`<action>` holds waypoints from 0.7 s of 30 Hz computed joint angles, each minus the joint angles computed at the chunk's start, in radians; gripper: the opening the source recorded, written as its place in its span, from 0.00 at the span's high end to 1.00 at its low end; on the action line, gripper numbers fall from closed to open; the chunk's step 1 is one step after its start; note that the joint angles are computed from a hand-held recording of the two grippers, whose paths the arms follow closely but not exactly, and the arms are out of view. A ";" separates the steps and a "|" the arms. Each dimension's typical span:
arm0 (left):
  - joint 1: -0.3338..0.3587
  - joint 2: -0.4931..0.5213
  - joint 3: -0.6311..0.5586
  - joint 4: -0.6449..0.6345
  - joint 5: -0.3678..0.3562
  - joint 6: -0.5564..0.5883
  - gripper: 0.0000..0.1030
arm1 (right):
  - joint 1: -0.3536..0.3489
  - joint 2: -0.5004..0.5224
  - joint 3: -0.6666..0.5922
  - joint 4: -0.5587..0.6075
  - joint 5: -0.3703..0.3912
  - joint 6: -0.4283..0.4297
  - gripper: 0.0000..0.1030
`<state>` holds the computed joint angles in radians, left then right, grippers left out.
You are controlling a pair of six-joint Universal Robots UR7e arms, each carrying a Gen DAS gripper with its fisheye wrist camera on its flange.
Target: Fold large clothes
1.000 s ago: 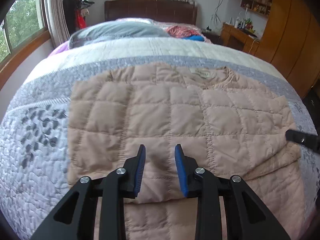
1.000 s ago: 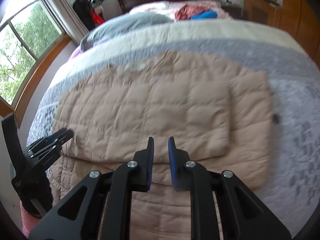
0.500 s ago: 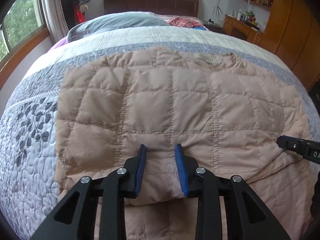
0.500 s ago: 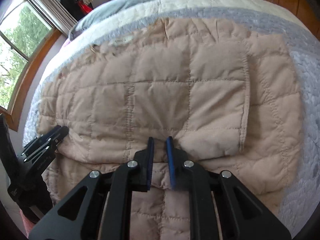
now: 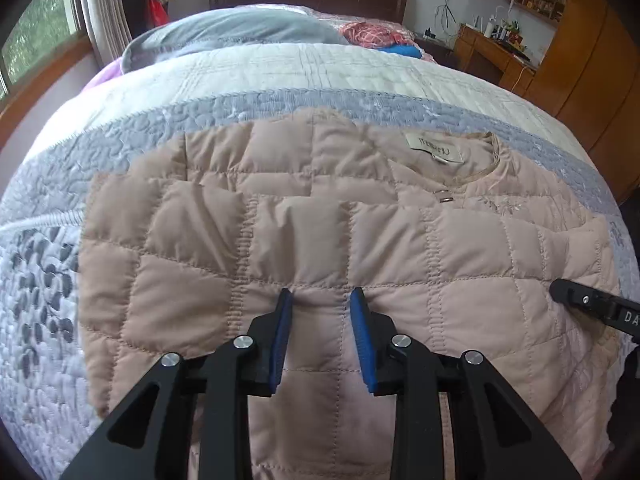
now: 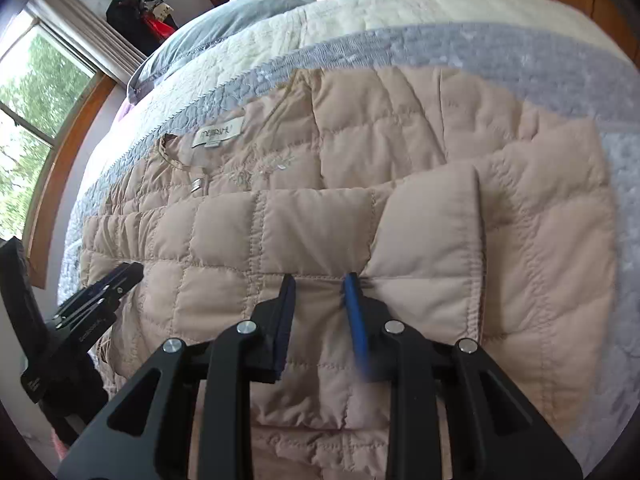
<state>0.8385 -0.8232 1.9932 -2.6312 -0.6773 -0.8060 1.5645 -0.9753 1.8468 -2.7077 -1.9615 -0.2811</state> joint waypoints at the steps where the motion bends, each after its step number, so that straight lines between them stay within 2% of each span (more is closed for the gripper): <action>1: -0.002 -0.005 0.004 -0.001 -0.002 -0.004 0.70 | -0.002 -0.013 0.010 -0.007 0.014 -0.011 0.75; 4: -0.032 -0.056 0.047 0.020 -0.002 -0.046 0.70 | -0.008 -0.098 0.076 -0.035 0.085 -0.064 0.72; 6: -0.078 -0.110 0.118 -0.019 0.002 -0.032 0.69 | -0.017 -0.182 0.137 -0.034 0.145 -0.123 0.66; 7: -0.106 -0.142 0.155 -0.016 0.013 -0.039 0.66 | -0.023 -0.235 0.178 -0.034 0.165 -0.157 0.64; 9: -0.155 -0.206 0.224 0.019 0.021 -0.077 0.55 | -0.033 -0.328 0.252 -0.031 0.178 -0.217 0.56; 13: -0.300 -0.406 0.407 0.231 0.003 -0.280 0.46 | -0.095 -0.534 0.409 -0.008 0.194 -0.323 0.53; 15: -0.376 -0.497 0.475 0.384 -0.029 -0.428 0.44 | -0.130 -0.620 0.466 0.020 0.209 -0.366 0.47; 16: -0.431 -0.565 0.524 0.472 -0.070 -0.521 0.43 | -0.160 -0.686 0.506 0.041 0.215 -0.401 0.46; 18: -0.497 -0.641 0.575 0.564 -0.133 -0.635 0.42 | -0.209 -0.788 0.568 0.066 0.223 -0.461 0.40; 21: -0.669 -0.782 0.682 0.669 -0.263 -0.839 0.41 | -0.299 -0.934 0.647 0.120 0.258 -0.554 0.36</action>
<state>0.1692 -1.6053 2.6752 -1.9621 -0.9400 -1.6449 1.2656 -1.9097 2.4942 -2.5880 -1.7033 -0.8348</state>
